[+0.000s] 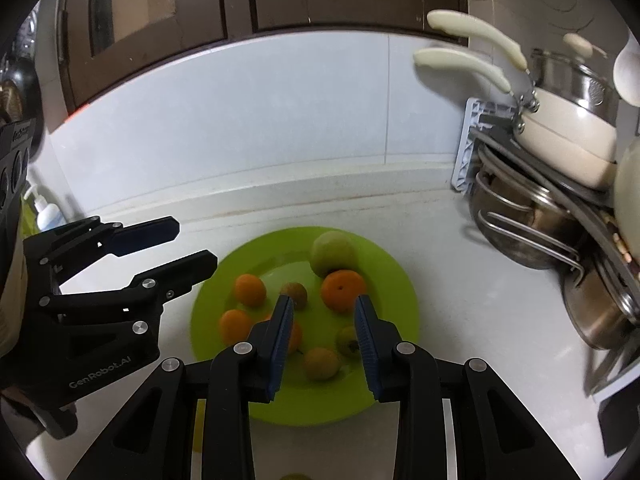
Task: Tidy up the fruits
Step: 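Set the brown fruit on the plate with the left tool while the right tool sets the green tomato, then pull both tools back from the plate toward the last loose fruit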
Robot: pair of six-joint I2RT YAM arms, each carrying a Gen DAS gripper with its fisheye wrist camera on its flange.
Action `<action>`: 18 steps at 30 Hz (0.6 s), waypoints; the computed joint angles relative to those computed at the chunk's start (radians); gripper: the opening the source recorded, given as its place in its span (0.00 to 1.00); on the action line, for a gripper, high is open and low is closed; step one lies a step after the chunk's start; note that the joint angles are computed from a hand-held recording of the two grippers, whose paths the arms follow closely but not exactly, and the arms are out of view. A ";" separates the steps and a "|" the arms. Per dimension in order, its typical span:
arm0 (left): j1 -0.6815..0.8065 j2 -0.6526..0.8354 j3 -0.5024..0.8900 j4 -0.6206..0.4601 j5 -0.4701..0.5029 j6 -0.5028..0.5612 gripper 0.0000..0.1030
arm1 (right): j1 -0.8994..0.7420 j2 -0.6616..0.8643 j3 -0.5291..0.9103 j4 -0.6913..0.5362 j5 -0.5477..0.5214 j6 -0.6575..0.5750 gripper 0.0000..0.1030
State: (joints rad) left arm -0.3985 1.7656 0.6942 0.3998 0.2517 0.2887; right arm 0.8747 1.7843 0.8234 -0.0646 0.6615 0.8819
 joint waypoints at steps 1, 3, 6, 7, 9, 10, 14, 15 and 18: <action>0.003 -0.020 -0.014 0.001 0.002 -0.002 0.47 | 0.010 -0.008 0.001 -0.011 0.010 0.008 0.32; 0.011 -0.070 -0.049 0.003 0.012 -0.008 0.48 | 0.036 -0.029 0.006 -0.044 0.037 0.029 0.32; 0.021 -0.143 -0.098 0.001 0.020 -0.017 0.52 | 0.077 -0.054 0.011 -0.096 0.085 0.069 0.38; 0.025 -0.172 -0.117 -0.003 0.023 -0.019 0.53 | 0.091 -0.061 0.013 -0.113 0.100 0.084 0.38; 0.035 -0.217 -0.144 -0.012 0.029 -0.019 0.56 | 0.124 -0.073 0.024 -0.159 0.127 0.120 0.38; 0.040 -0.237 -0.154 -0.018 0.034 -0.018 0.57 | 0.140 -0.078 0.029 -0.183 0.140 0.141 0.38; 0.067 -0.345 -0.213 -0.052 0.059 -0.020 0.62 | 0.198 -0.090 0.049 -0.272 0.193 0.220 0.51; 0.073 -0.362 -0.221 -0.059 0.064 -0.020 0.63 | 0.214 -0.090 0.059 -0.303 0.207 0.246 0.53; 0.098 -0.437 -0.255 -0.092 0.084 -0.021 0.67 | 0.254 -0.087 0.088 -0.392 0.238 0.325 0.60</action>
